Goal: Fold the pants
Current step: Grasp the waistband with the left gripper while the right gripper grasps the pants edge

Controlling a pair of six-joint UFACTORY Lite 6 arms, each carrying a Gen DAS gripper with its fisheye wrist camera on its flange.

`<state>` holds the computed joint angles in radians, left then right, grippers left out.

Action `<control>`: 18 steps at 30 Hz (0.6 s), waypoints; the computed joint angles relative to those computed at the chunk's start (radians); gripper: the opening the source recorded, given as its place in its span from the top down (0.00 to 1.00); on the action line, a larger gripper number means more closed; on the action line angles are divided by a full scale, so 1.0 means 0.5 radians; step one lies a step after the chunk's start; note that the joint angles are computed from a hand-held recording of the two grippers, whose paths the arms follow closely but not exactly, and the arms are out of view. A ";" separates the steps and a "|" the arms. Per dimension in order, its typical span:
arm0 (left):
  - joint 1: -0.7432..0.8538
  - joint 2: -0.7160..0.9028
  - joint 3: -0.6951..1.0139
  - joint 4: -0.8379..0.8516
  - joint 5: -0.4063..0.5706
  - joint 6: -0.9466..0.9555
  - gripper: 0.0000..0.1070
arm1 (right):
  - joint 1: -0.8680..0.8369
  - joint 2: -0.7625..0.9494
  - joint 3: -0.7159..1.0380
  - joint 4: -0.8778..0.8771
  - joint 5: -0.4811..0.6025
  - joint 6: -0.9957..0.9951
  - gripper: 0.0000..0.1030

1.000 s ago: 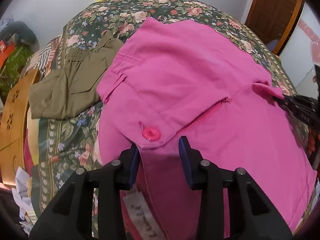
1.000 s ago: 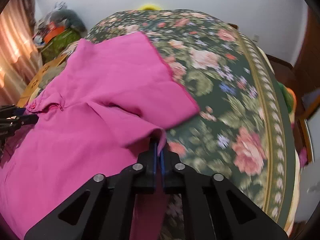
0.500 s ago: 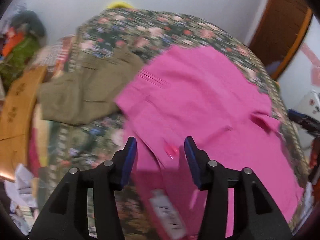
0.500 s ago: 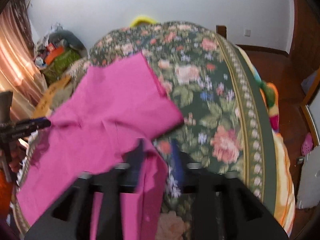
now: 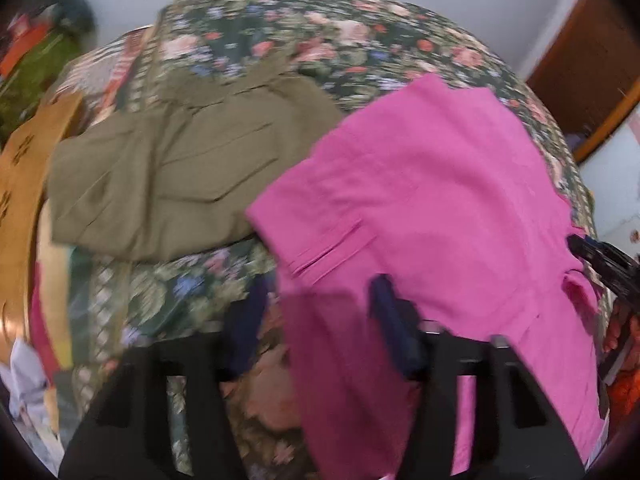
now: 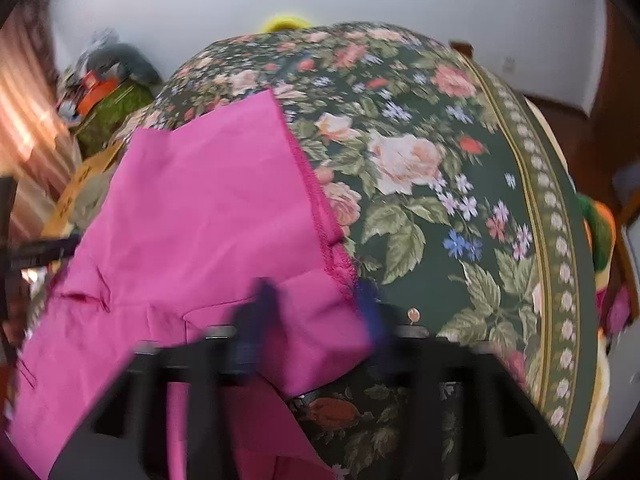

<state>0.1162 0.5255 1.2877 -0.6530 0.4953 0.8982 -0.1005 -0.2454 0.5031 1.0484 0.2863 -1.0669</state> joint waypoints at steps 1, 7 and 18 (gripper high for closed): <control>-0.032 0.016 0.026 0.010 0.007 -0.023 0.72 | 0.017 -0.001 -0.014 -0.006 -0.021 -0.025 0.95; -0.314 -0.003 0.059 0.215 -0.222 -0.233 0.87 | 0.085 -0.146 -0.159 -0.214 -0.237 -0.013 0.98; -0.496 -0.295 -0.075 0.382 -0.263 -0.422 0.86 | -0.396 -0.776 -0.256 -1.000 0.429 0.609 0.76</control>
<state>-0.1319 0.3779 1.2500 -0.4618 0.3638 0.6870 -0.2982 -0.6333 0.3751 0.5487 0.5009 -0.7626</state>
